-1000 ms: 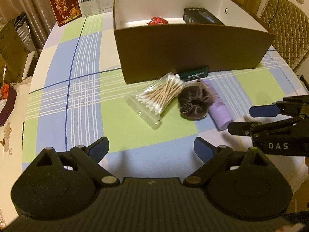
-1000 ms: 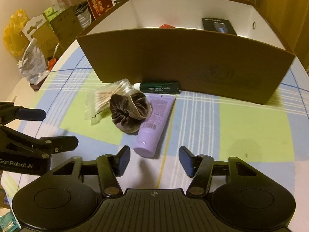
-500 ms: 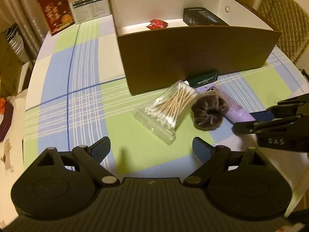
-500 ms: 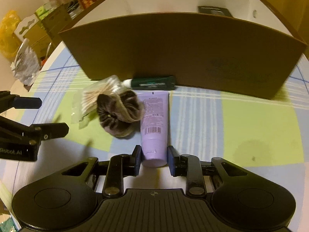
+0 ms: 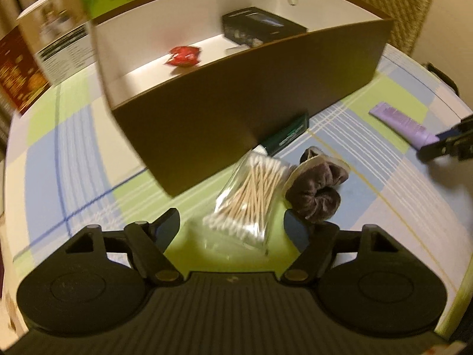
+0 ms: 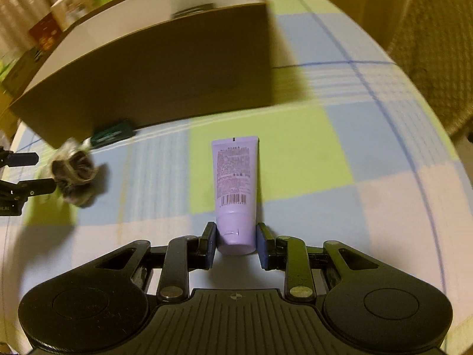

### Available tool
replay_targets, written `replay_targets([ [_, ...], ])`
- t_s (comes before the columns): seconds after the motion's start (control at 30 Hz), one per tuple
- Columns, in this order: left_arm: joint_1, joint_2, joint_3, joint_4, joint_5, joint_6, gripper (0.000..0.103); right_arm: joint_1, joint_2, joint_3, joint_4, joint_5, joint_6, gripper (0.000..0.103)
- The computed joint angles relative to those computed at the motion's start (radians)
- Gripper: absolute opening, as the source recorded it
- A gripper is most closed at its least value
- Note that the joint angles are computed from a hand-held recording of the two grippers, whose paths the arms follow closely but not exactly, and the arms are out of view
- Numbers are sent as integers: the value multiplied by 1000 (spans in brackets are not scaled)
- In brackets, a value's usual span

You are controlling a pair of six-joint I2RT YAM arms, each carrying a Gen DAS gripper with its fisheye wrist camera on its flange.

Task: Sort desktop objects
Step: 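Grasp the purple tube with the right tool while the left tool grasps the cotton swab bag, then lift and carry the purple tube and swab bag over the brown box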

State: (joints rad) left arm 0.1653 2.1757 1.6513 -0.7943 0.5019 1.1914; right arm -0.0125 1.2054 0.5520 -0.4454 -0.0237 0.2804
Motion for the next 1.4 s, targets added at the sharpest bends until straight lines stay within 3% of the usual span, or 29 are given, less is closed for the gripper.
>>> replay_targets([
  [0.13, -24, 41, 38, -19, 6, 32, 69, -54, -50, -17, -38, 1, -5, 25],
  [0.57, -56, 75, 63, -31, -20, -29, 28, -133, -118, -47, -69, -23, -52, 25],
  [0.77, -30, 35, 17, 7, -82, -123, 26, -141, -132, -66, -49, -26, -75, 25],
  [0.97, 26, -1, -9, -29, -146, -235, 26, -154, -137, -85, -5, -28, -110, 26],
  [1.03, 41, -21, -35, -31, -155, -250, 26, -151, -131, -92, 22, -24, -129, 29],
  [1.17, 51, -55, -89, -5, -157, -272, 28, -141, -89, -99, 95, -10, -161, 45],
  [1.4, 48, -92, -153, 72, -167, -307, 39, -93, 4, -64, 156, 77, -211, 45],
])
